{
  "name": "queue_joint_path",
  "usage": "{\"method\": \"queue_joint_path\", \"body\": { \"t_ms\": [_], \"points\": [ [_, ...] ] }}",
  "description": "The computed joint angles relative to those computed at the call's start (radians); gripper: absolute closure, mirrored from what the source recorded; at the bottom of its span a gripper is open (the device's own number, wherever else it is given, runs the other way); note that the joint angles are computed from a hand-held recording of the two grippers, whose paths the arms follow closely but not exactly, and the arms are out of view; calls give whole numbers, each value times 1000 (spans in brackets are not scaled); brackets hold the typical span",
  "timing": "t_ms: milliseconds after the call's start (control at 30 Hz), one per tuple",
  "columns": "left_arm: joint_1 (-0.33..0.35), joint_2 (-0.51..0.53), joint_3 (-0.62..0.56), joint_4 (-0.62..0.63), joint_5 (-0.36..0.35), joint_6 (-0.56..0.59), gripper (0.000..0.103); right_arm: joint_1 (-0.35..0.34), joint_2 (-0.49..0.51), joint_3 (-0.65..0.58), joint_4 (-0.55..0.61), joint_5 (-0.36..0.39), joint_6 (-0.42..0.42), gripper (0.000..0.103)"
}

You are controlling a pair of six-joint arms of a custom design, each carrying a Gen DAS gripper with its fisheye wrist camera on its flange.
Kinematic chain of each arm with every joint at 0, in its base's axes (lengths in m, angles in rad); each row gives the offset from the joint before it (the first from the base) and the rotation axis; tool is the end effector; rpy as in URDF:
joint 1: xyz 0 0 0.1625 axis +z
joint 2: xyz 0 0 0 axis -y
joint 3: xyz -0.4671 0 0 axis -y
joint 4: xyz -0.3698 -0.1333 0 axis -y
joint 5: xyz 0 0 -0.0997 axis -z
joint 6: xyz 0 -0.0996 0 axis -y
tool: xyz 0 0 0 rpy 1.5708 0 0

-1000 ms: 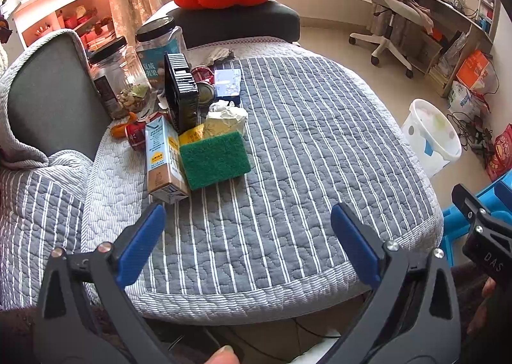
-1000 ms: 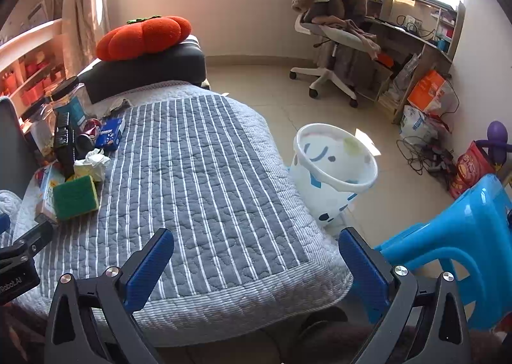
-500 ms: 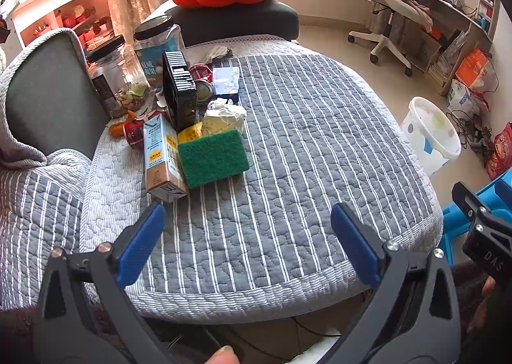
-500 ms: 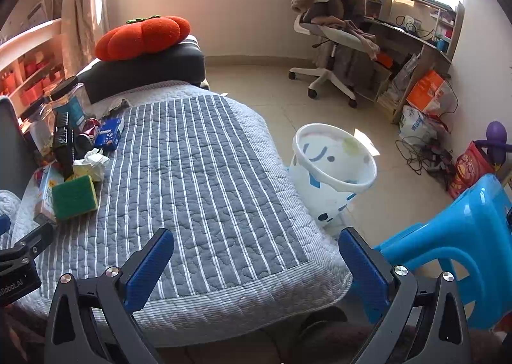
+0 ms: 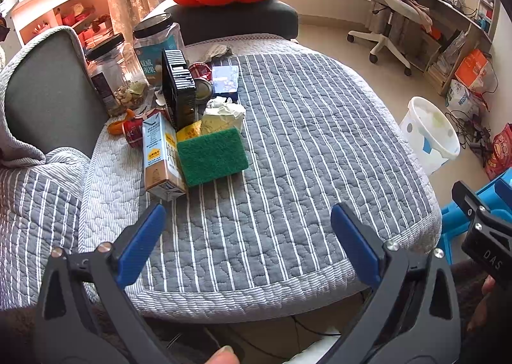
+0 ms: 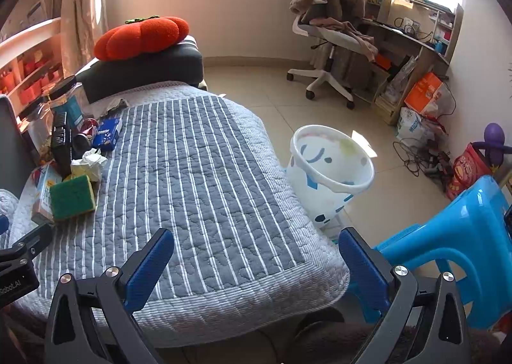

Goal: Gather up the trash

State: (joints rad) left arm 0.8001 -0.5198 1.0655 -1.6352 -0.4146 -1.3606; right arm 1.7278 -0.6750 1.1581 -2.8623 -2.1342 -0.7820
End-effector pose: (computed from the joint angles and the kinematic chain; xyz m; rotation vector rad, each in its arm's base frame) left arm -0.3902 -0.7241 0.1209 -0.2788 2.0348 -0.9171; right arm 0.2076 -0.7993 0.2966 0.7790 -2.1586 0.7244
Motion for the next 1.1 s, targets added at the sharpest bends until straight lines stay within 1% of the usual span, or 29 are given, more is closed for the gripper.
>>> {"method": "queue_joint_path", "body": {
  "t_ms": [367, 567, 800, 967, 1033, 1100],
  "points": [
    [3, 1, -2, 4, -14, 1, 1, 0, 0, 0, -4, 3, -5, 0],
    [5, 4, -17, 60, -2, -40, 1, 5, -3, 7, -18, 0, -14, 0],
    [2, -2, -2, 50, 7, -47, 1, 7, -6, 12, -47, -3, -21, 0],
    [-2, -6, -8, 94, 27, -86, 1, 8, -6, 17, -76, -8, -29, 0],
    [-1, -15, 0, 74, 21, -77, 1, 8, -6, 19, -86, -11, -31, 0],
    [3, -33, 20, 16, 6, -38, 1, 12, -5, 14, -80, -19, -32, 0]
  ]
}}
